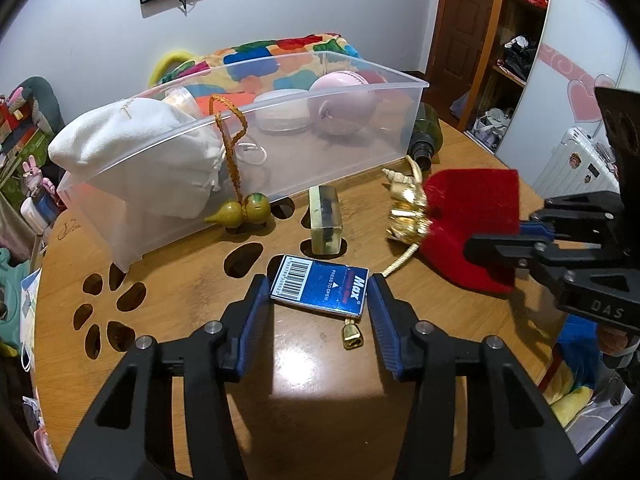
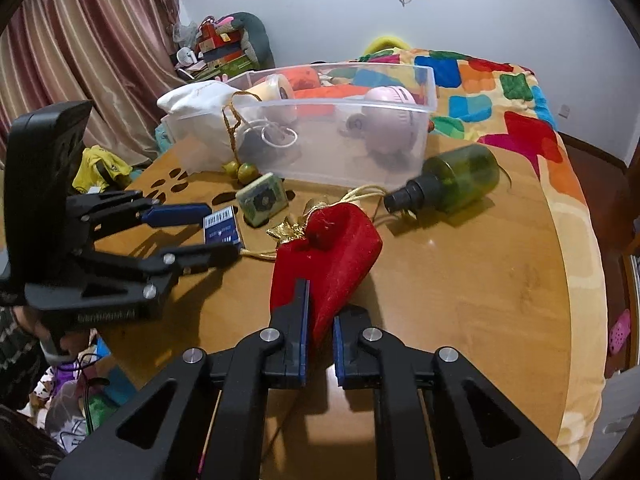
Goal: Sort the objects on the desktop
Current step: 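Lift the blue card with the left tool while the right tool lifts the red pouch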
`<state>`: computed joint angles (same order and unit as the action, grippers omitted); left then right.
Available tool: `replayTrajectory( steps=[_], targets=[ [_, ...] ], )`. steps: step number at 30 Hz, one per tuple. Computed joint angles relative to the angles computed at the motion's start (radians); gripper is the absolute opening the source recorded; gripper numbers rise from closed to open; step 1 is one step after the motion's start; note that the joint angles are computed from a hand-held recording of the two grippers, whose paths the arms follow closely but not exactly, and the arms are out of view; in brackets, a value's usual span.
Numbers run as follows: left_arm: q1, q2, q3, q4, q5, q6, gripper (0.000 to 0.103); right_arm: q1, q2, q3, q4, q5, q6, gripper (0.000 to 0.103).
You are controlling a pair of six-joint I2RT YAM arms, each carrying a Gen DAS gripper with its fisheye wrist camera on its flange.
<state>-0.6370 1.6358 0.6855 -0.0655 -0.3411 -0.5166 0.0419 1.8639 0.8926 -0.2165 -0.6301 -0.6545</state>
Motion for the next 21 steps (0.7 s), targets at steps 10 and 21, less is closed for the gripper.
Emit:
replayTrajectory(
  steps=[10, 21],
  targets=[
    [-0.028, -0.067, -0.049, -0.018, -0.028, -0.047, 0.049, -0.044, -0.093, -0.054, -0.045, -0.05, -0.041, 0.008],
    [-0.058, -0.174, -0.076, -0.092, -0.088, -0.102, 0.049, -0.034, -0.193, -0.071, -0.066, -0.08, -0.025, 0.006]
  ],
)
